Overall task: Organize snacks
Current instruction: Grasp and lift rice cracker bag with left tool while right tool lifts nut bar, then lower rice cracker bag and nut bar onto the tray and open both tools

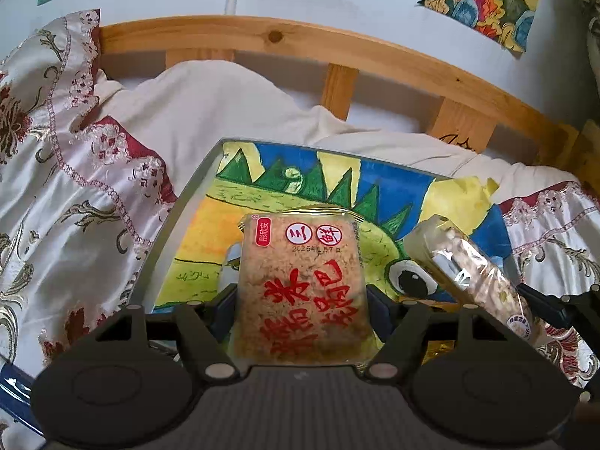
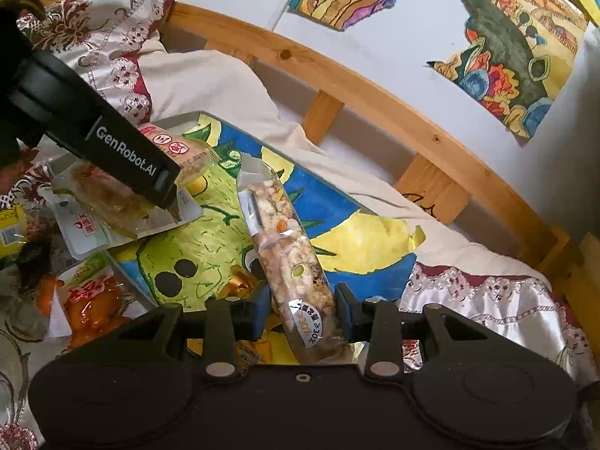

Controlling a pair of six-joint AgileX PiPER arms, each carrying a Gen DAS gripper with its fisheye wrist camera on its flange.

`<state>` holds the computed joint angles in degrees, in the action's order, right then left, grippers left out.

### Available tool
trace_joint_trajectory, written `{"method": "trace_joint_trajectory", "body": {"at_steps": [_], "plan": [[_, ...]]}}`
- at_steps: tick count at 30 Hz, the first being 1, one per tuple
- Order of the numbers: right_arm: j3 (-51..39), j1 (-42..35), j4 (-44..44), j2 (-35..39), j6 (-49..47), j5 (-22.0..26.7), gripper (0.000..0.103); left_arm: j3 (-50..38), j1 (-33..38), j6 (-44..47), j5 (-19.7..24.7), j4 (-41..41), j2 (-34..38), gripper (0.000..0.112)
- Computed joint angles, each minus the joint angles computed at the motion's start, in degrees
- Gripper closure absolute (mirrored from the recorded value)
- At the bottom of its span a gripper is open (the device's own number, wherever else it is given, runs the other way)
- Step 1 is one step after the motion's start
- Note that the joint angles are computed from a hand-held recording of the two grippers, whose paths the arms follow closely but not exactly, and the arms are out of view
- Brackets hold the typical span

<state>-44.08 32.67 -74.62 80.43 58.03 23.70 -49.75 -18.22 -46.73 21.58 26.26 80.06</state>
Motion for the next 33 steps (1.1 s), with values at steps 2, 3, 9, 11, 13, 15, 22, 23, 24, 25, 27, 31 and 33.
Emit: {"method": "trace_joint_trajectory", "body": {"at_steps": [2, 3, 9, 11, 13, 15, 22, 23, 24, 25, 27, 31, 33], "plan": [[-0.49, -0.43, -0.25, 1.23, 0.64, -0.31, 0.064, -1.14, -0.08, 0.93, 1.03, -0.87, 1.06, 0.038], [-0.64, -0.56, -0.52, 1.76, 1.07, -0.34, 0.064, -1.61, -0.23, 0.89, 1.50, -0.70, 1.53, 0.038], [-1.45, -1.64, 0.60, 3.48, 0.69, -1.06, 0.064, -3.19, -1.44, -1.09, 2.69, 2.45, 4.10, 0.038], [-1.59, -1.66, 0.74, 3.92, 0.70, -1.06, 0.064, -3.37, -1.92, -2.49, 2.95, 3.93, 4.85, 0.038], [-1.73, -1.71, 0.60, 4.27, 0.79, -1.17, 0.064, -3.46, -2.22, -3.25, 2.73, 4.60, 5.40, 0.038], [-1.89, -1.74, 0.27, 4.71, 1.16, -1.43, 0.064, -3.47, -2.81, -4.83, 2.55, 6.38, 5.77, 0.038], [-1.97, -1.64, -1.75, 5.79, 3.61, -1.66, 0.064, -3.30, -3.82, -9.13, 1.60, 11.85, 7.17, 0.038], [-2.00, -1.69, -1.97, 5.88, 3.89, -1.68, 0.064, -3.13, -3.86, -9.55, 1.42, 12.33, 7.15, 0.038], [-2.05, -1.73, -2.10, 5.98, 4.09, -1.69, 0.064, -3.13, -3.88, -9.67, 1.30, 12.56, 7.25, 0.038], [-2.07, -1.86, -2.11, 6.01, 4.16, -1.81, 0.064, -3.13, -3.88, -9.57, 1.26, 12.64, 7.29, 0.038], [-2.12, -1.96, -2.27, 6.08, 4.32, -1.92, 0.064, -3.06, -3.86, -9.40, 1.17, 12.76, 7.34, 0.038], [-1.92, -2.17, -3.06, 6.08, 5.11, -2.28, 0.063, -3.20, -4.10, -8.57, 1.74, 12.37, 7.40, 0.037], [-1.86, -2.39, -3.46, 6.13, 5.58, -2.61, 0.063, -3.22, -3.94, -8.13, 1.62, 11.59, 7.32, 0.037]]}}
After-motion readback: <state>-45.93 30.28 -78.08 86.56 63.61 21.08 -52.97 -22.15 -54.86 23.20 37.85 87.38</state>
